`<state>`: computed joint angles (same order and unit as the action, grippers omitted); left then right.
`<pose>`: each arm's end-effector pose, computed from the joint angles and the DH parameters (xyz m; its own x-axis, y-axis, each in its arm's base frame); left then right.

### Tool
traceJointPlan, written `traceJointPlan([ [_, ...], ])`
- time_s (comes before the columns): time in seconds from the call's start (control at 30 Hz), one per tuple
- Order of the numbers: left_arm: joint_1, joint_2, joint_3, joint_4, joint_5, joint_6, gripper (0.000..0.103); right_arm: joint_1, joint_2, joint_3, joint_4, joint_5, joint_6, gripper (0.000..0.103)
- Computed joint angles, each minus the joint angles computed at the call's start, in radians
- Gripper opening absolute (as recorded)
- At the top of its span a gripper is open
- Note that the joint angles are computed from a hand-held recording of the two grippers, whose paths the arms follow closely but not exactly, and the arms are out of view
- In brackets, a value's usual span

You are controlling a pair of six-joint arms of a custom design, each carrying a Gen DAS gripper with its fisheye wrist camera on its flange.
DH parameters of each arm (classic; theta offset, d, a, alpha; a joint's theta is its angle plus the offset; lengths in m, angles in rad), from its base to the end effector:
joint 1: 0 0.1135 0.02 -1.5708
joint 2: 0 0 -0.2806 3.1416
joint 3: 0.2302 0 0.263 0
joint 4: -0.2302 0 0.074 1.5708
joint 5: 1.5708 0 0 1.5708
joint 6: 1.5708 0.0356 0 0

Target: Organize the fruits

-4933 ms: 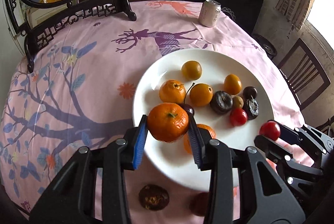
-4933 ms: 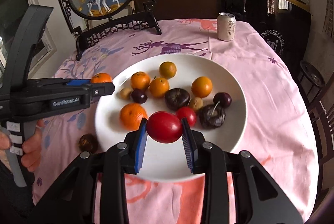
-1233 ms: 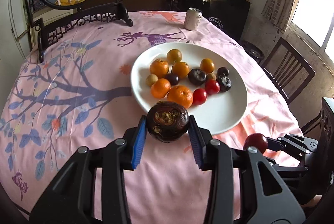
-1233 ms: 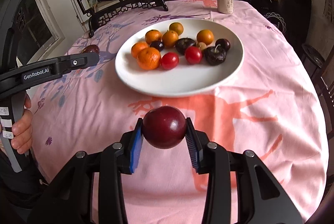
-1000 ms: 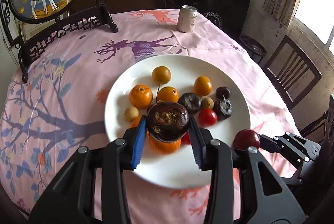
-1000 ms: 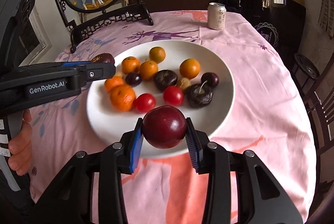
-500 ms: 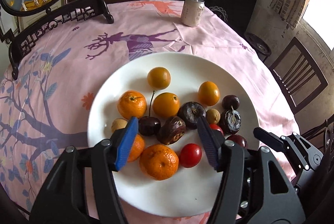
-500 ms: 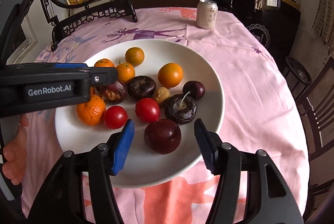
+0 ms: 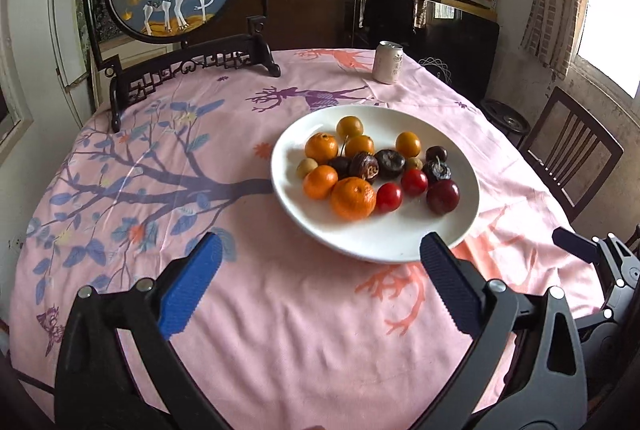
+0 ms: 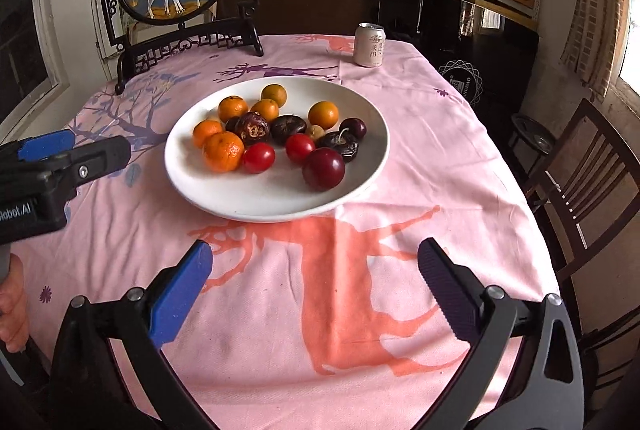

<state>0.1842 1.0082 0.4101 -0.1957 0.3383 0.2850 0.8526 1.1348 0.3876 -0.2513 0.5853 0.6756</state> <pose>0.1901 0.0234 0.1796 -0.6569 0.1474 -0.7394 0.2508 0.9676 -0.0300 0.1374 0.1273 0.1507 -0.7011 -0.0101 -0.7130 0.0098 0.9997 -0.0237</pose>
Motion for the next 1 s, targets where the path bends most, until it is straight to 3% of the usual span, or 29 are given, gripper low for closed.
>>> traceJointPlan([
  [0.5,0.134,-0.078,-0.032,-0.076,0.104,0.083,0.101,0.086,-0.009,0.035,-0.097,0.044,0.119,0.102],
  [1.0,0.139,-0.024,-0.023,-0.076,0.086,0.078,0.101,0.117,-0.017,0.042,-0.121,0.047,0.146,0.102],
])
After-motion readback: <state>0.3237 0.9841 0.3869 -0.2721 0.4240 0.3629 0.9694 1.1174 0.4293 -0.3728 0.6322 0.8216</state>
